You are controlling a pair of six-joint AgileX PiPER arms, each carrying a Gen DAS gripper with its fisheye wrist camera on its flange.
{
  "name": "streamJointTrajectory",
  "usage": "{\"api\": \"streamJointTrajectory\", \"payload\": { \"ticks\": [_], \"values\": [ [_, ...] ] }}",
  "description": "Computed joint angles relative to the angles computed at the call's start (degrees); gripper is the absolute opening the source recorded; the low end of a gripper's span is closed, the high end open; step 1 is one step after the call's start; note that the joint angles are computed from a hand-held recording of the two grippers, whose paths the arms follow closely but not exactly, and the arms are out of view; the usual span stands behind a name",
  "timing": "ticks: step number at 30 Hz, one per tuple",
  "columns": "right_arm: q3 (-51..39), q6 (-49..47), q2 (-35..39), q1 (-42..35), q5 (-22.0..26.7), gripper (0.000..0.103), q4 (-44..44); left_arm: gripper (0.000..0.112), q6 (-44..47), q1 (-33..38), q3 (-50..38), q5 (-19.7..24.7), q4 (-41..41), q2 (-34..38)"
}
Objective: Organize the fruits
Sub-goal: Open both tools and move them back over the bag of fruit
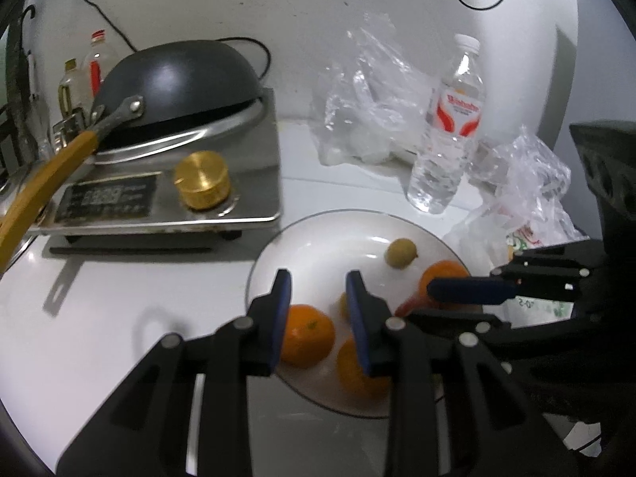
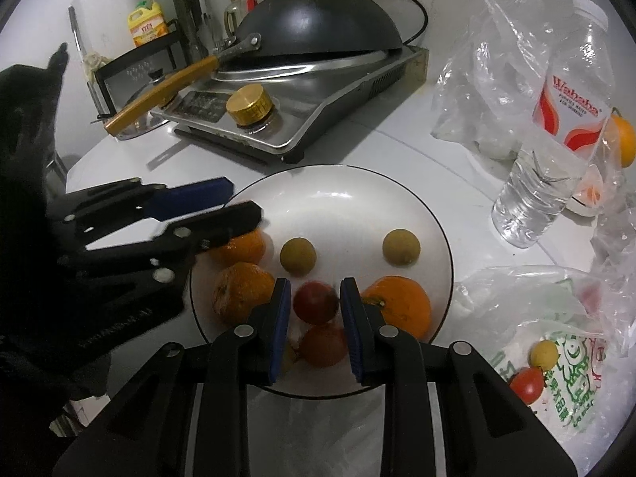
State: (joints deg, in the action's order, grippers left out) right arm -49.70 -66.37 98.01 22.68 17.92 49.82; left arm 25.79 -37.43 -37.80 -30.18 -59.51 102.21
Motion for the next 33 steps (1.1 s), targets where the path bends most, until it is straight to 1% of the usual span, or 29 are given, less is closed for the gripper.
{"api": "streamJointTrajectory", "payload": {
  "ticks": [5, 12, 20, 33],
  "values": [
    [-0.31, 2.89, 0.14, 0.56, -0.73, 0.028, -2.07, 0.032, -1.71, -0.08, 2.40, -1.29, 0.34, -1.43],
    [1.22, 3.48, -2.44, 0.70, -1.07, 0.028, -2.37, 0.033, -0.64, -1.98, 3.57, -2.74, -1.97, -2.73],
    [4.39, 2.52, -7.24, -0.53, -1.01, 0.028, -1.71, 0.033, 4.03, -6.14, 3.93, -4.66, -8.16, -5.09],
    [9.54, -3.34, -14.85, -4.19, 0.89, 0.028, 2.79, 0.034, 12.56, -13.04, 2.36, -8.05, -18.47, -7.26]
  ]
}}
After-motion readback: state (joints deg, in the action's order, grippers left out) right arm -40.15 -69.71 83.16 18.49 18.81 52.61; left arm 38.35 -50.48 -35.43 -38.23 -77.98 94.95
